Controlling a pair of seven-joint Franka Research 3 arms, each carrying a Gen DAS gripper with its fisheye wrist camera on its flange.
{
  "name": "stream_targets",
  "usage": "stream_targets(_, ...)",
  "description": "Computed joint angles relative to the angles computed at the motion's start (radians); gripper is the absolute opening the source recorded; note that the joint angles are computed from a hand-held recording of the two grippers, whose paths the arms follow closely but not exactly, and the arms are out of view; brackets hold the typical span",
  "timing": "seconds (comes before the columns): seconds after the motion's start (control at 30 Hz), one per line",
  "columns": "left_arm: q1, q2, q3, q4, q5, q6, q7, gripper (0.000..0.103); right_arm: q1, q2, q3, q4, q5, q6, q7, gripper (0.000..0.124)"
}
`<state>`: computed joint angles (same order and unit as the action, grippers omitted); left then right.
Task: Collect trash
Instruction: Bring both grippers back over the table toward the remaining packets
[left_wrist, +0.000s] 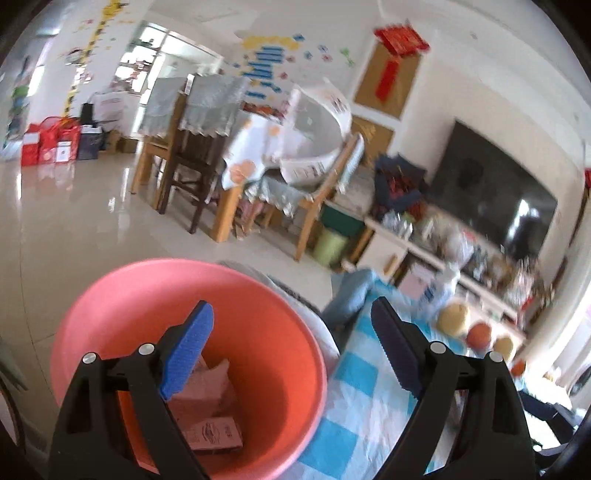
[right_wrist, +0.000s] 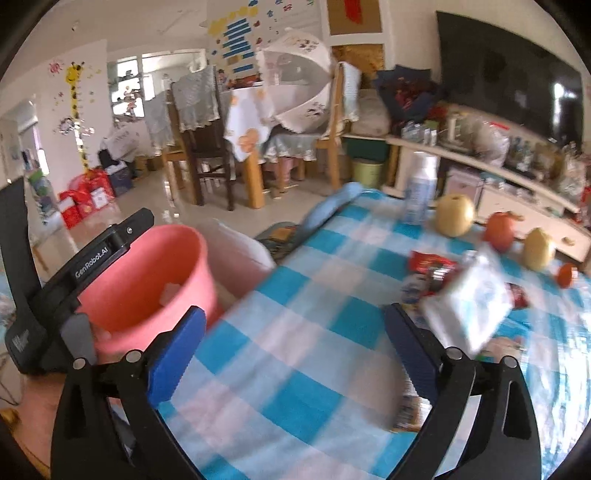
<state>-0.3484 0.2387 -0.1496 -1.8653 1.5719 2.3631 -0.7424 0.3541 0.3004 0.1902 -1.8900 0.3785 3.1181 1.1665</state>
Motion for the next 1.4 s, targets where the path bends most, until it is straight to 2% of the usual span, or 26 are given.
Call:
stream_targets(0.1, 0.006, 0.047, -0.007, 0.065, -0.088, 0.058, 0.144, 0.087, 0.074, -0.029, -0.112, -0.046, -0.062, 0.037, 0.080, 0.098)
stream_targets(0.2, -0.017, 0.084, 0.002, 0.114, -0.127, 0.075, 0.234, 0.087, 0.156, -0.049, -0.236, -0.077, -0.150, 0.053, 0.180, 0.098)
stream_targets(0.37, -0.061, 0.122, 0.026, 0.169, -0.120, 0.095, 0.275, 0.087, 0.374, -0.090, -0.528, -0.157, -0.313, 0.111, 0.360, 0.098)
stream_targets(0.5, -0.091, 0.163, 0.035, 0.227, -0.146, 0.098, 0.326, 0.087, 0.433, -0.108, -0.623, -0.194, -0.338, 0.141, 0.396, 0.098)
stream_targets(0.63, -0.115, 0.201, 0.049, 0.282, -0.189, 0.130, 0.392, 0.087, 0.433, -0.124, -0.639, -0.219, -0.295, 0.162, 0.362, 0.098)
stream_targets(0.73, -0.137, 0.229, 0.063, 0.321, -0.202, 0.147, 0.426, 0.087, 0.379, -0.132, -0.595, -0.229, -0.254, 0.174, 0.331, 0.098)
stream_targets(0.83, -0.154, 0.264, 0.071, 0.367, -0.246, 0.154, 0.481, 0.087, 0.372, -0.131, -0.599, -0.234, -0.213, 0.179, 0.301, 0.098)
stream_targets(0.97, -0.162, 0.309, 0.077, 0.422, -0.340, 0.188, 0.570, 0.087, 0.440, -0.115, -0.680, -0.235, -0.154, 0.185, 0.257, 0.098)
stream_targets(1.0, -0.167, 0.318, 0.082, 0.433, -0.360, 0.193, 0.588, 0.087, 0.438, -0.113, -0.680, -0.233, -0.143, 0.183, 0.245, 0.098)
stream_targets(1.03, -0.172, 0.329, 0.086, 0.446, -0.379, 0.197, 0.609, 0.087, 0.432, -0.110, -0.677, -0.232, -0.131, 0.182, 0.233, 0.098)
stream_targets(1.13, -0.197, 0.354, 0.107, 0.480, -0.408, 0.203, 0.651, 0.087, 0.344, -0.108, -0.595, -0.227, -0.104, 0.175, 0.198, 0.098)
stream_targets(1.23, -0.210, 0.381, 0.115, 0.517, -0.450, 0.204, 0.705, 0.087, 0.284, -0.102, -0.543, -0.219, -0.088, 0.166, 0.182, 0.098)
stream_targets(1.4, -0.228, 0.421, 0.128, 0.574, -0.525, 0.212, 0.790, 0.087, 0.269, -0.085, -0.546, -0.209, -0.095, 0.154, 0.185, 0.098)
